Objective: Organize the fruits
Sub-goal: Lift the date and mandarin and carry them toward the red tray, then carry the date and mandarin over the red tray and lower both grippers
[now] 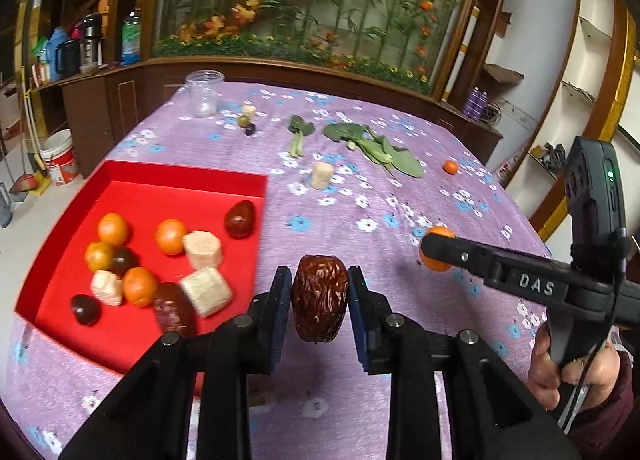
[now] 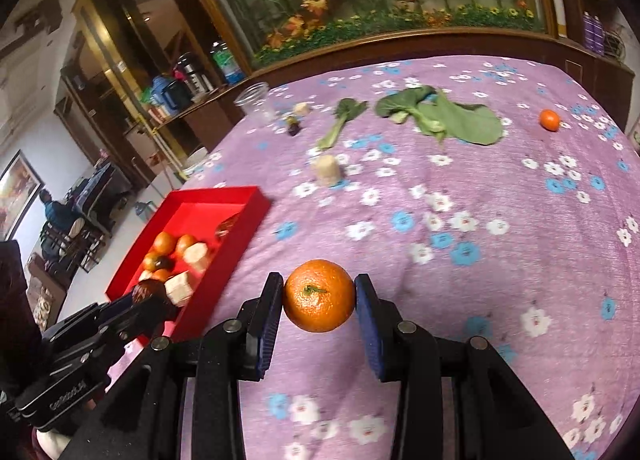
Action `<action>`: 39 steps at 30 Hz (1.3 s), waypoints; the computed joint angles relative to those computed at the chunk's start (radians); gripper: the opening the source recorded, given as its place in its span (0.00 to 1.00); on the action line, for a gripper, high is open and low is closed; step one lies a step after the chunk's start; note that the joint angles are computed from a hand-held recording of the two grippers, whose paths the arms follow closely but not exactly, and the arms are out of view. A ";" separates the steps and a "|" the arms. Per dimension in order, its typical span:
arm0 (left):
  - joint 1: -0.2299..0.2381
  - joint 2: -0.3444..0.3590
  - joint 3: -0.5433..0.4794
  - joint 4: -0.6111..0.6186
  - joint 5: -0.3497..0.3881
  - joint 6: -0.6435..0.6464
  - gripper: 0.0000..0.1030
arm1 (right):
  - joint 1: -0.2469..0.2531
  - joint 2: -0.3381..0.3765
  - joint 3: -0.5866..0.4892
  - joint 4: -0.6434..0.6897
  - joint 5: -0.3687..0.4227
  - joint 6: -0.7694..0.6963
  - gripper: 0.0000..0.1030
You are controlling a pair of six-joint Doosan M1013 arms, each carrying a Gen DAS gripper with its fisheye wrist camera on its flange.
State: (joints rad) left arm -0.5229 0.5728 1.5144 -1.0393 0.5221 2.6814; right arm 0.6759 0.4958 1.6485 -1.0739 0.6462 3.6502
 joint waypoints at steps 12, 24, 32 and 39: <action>0.023 -0.028 0.031 -0.038 -0.139 0.037 0.26 | 0.020 0.047 -0.101 0.011 -0.030 -0.107 0.39; 0.025 -0.025 0.034 0.105 -0.271 -0.082 0.26 | 0.010 0.100 -0.190 0.116 -0.077 -0.280 0.39; 0.033 -0.002 0.004 0.323 -0.288 -0.314 0.26 | -0.002 0.132 -0.243 0.206 -0.091 -0.404 0.39; 0.042 0.023 -0.028 0.492 -0.282 -0.497 0.26 | -0.014 0.157 -0.285 0.267 -0.101 -0.496 0.39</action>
State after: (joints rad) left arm -0.4809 0.5954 1.4868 -0.5470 0.2398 2.1845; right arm 0.6618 0.6532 1.3633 -0.8070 0.5451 3.1542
